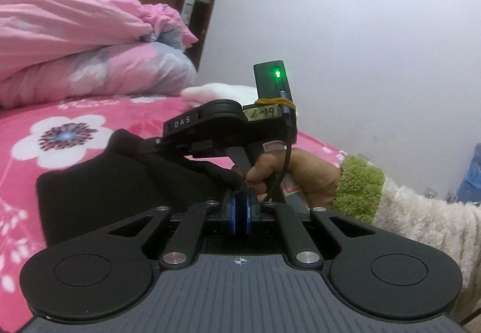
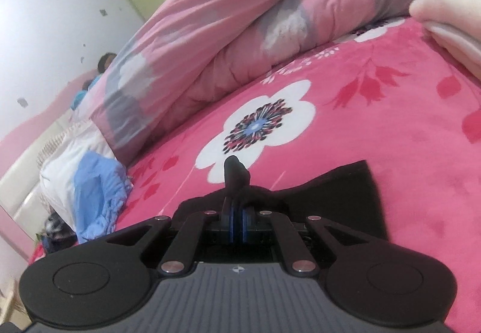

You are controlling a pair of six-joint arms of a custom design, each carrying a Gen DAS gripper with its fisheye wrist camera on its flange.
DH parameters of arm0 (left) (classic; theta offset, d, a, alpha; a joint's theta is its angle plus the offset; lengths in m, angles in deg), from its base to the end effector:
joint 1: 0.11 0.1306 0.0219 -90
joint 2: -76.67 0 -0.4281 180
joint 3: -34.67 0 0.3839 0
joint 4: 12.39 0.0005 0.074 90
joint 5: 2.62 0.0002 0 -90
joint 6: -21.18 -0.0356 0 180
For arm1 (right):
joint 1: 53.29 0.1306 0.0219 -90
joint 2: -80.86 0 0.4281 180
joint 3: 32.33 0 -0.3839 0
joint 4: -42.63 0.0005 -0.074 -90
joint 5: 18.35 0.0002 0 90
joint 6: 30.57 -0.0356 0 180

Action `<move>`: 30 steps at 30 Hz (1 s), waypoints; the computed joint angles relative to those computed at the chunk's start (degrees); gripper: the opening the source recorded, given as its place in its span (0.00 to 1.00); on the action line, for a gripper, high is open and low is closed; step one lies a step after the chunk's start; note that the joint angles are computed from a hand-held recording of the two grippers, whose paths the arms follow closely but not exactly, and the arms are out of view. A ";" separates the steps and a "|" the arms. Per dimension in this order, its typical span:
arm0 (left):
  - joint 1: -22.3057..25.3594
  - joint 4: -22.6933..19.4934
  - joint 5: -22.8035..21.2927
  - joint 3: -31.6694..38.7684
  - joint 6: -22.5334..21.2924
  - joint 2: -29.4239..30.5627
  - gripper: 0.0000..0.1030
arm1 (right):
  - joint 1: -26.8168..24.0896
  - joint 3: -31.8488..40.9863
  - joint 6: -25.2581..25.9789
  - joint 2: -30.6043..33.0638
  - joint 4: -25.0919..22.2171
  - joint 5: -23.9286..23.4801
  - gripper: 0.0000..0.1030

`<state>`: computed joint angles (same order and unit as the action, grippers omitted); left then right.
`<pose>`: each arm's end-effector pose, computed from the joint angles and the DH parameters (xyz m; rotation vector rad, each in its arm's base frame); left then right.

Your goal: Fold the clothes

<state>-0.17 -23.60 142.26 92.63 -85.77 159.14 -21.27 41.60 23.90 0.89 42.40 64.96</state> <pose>0.3917 -0.0300 0.3404 0.7990 1.8456 -0.8519 0.4552 0.2890 0.3346 -0.0121 2.1369 0.8408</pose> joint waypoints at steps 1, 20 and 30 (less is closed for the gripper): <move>-0.49 0.25 -0.02 0.28 0.11 0.36 0.04 | -0.55 -0.43 0.24 -0.38 1.07 -0.71 0.04; -9.18 -25.12 -7.97 8.67 -11.56 7.38 0.42 | -2.95 -29.25 -15.72 -28.72 5.15 9.08 0.46; -1.90 -34.74 -6.24 9.95 -17.80 2.22 0.68 | 6.81 -39.58 -29.67 -35.39 10.25 16.78 0.46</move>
